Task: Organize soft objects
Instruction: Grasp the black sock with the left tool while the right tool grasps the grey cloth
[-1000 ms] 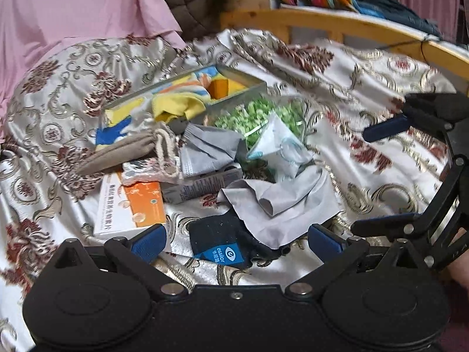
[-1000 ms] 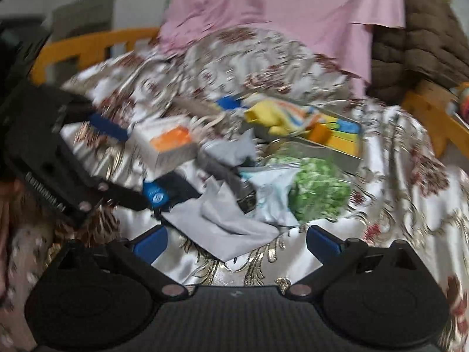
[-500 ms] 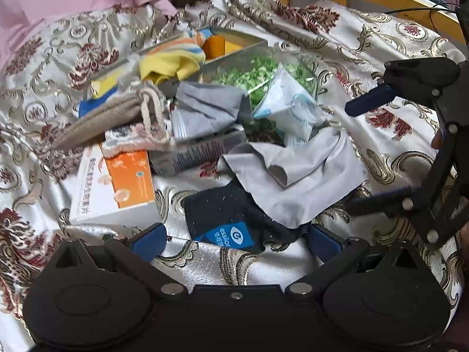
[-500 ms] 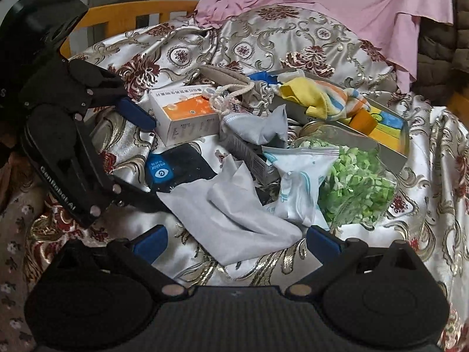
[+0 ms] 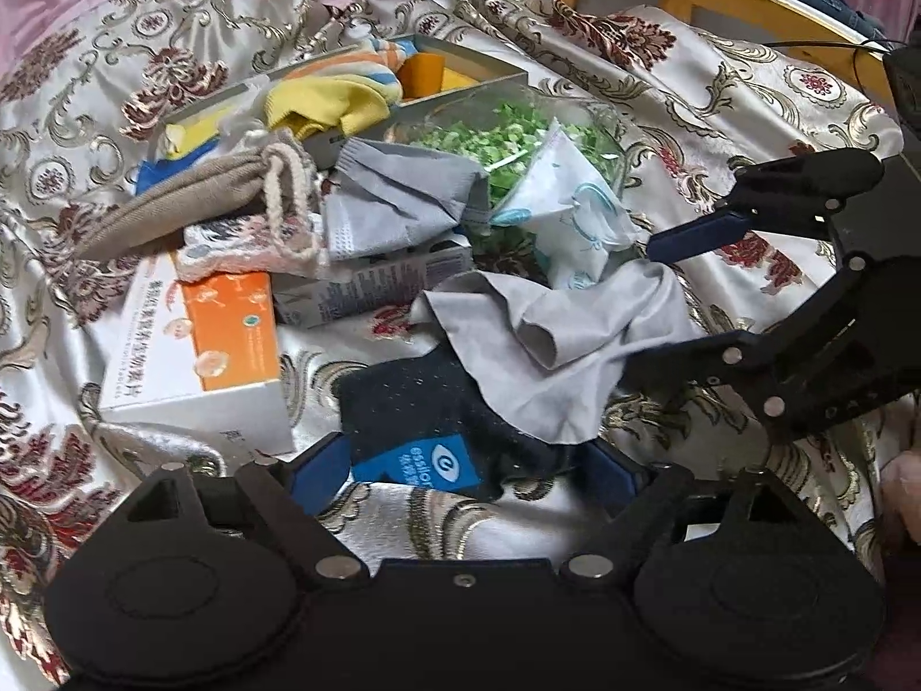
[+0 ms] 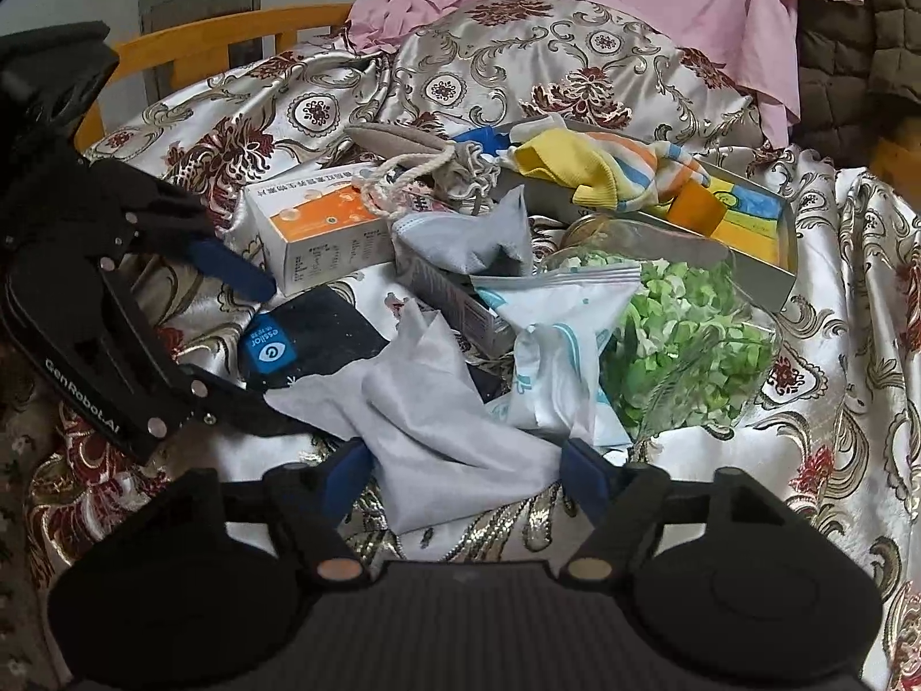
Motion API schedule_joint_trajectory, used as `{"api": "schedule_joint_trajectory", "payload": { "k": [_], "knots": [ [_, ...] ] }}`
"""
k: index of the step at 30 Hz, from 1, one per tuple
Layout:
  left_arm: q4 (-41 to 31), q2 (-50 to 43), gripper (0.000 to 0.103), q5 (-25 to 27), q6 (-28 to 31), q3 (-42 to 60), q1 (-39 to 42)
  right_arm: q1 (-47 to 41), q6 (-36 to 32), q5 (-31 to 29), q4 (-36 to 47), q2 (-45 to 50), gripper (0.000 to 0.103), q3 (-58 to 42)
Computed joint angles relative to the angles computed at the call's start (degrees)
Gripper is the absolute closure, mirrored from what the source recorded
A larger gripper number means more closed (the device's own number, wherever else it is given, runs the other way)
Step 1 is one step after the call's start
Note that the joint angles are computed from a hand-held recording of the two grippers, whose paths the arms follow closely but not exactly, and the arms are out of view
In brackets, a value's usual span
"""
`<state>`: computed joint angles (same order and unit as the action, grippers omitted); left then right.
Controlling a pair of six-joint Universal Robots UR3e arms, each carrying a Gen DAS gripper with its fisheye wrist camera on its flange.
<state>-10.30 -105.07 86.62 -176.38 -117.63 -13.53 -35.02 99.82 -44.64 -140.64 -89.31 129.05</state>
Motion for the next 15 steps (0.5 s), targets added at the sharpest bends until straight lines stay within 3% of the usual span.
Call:
{"api": "schedule_joint_trajectory", "payload": {
  "k": [4, 9, 15],
  "knots": [
    [-0.1, -0.9, 0.015, 0.1, -0.2, 0.6, -0.3, 0.4, 2.0, -0.4, -1.4, 0.4, 0.032, -0.1],
    [0.9, -1.2, 0.022, -0.7, -0.8, 0.6, 0.3, 1.2, 4.7, -1.7, -4.5, 1.4, 0.049, -0.1],
    [1.4, -1.8, 0.033, -1.1, -2.0, 1.0, 0.4, 2.3, 4.1, -3.4, -8.7, 0.7, 0.052, 2.4]
  ]
}}
